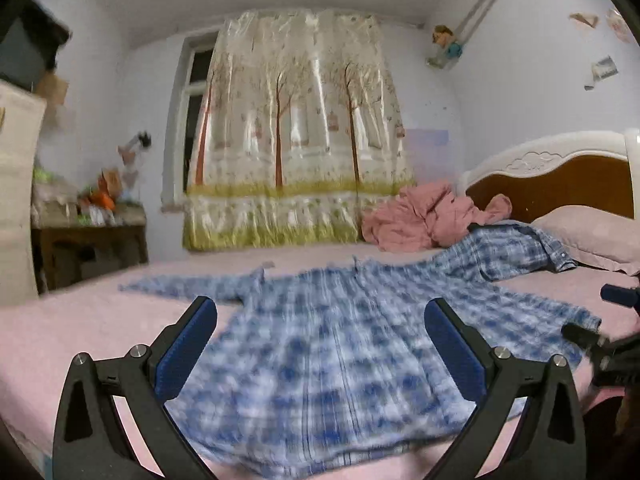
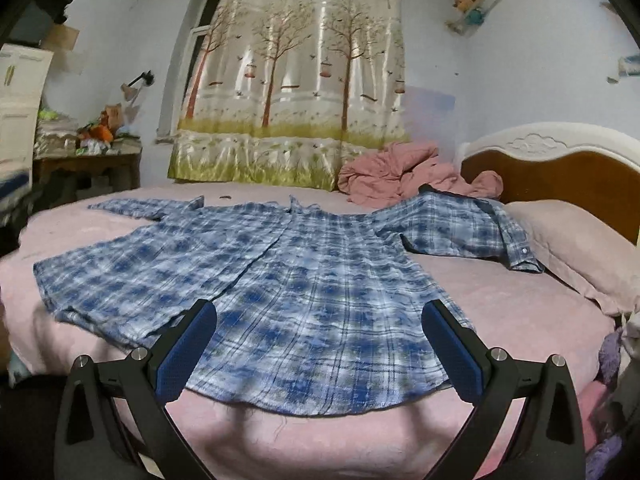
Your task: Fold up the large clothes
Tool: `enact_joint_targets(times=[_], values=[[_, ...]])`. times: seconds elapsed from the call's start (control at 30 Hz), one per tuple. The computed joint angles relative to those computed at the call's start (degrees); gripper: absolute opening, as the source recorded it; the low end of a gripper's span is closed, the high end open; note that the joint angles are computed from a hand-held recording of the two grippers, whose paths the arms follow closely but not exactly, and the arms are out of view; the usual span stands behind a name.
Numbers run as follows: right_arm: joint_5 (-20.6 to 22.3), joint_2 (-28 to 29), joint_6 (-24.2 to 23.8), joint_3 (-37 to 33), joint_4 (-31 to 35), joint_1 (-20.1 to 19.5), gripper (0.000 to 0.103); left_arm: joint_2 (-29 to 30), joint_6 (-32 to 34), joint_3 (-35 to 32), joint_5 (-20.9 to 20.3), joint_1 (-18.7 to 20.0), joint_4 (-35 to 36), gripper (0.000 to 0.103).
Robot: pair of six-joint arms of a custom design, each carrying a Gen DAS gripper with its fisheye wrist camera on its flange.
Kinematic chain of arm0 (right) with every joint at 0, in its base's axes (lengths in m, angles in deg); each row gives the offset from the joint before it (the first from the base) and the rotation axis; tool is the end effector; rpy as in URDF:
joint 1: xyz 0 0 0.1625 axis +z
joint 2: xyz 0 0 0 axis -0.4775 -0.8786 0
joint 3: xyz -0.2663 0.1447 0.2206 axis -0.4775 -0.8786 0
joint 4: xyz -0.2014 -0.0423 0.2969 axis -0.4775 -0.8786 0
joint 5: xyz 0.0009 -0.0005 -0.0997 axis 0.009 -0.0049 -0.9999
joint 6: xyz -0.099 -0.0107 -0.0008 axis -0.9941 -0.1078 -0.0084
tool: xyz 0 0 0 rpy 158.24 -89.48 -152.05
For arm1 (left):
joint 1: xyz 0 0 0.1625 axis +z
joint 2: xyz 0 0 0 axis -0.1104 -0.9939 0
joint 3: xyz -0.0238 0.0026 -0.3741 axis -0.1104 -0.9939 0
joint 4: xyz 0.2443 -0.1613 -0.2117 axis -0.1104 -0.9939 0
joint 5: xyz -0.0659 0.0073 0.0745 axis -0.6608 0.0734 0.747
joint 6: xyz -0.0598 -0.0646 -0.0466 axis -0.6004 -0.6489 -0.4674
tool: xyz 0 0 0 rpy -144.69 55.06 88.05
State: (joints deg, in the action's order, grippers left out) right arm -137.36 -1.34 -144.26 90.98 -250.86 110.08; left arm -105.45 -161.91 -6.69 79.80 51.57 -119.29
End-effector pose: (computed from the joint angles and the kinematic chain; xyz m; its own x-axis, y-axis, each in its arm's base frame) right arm 0.0396 -0.7356 0.2966 -0.6157 -0.2584 0.7444 -0.7880 0.2028 -0.5814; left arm -0.3558 -0.6638 0.0351 -0.6733 -0.1958 -0.7130 0.7168 0.0635 -0.6943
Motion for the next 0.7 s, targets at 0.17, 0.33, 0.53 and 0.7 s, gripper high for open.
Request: enact_joint_targets(times=[0.17, 0.33, 0.53, 0.7], values=[[2.6, -2.6, 5.3, 0.9, 8.3, -1.6, 0.103, -0.3, -8.0, 1.9, -0.6, 2.1, 6.0, 0.103], [5.1, -4.4, 13.3, 1.4, 17.2, -3.7, 0.103, 0.1, -23.0, 2.2, 0.4, 2.8, 16.9, 0.103], [2.6, -3.1, 15.2, -1.7, 25.3, -3.4, 0.103, 2.5, -38.3, -3.5, 2.7, 3.6, 31.5, 0.103], [2.2, -2.0, 18.0, -5.9, 32.9, -3.7, 0.103, 4.6, -42.9, -10.1, 3.8, 4.2, 40.5, 0.103]])
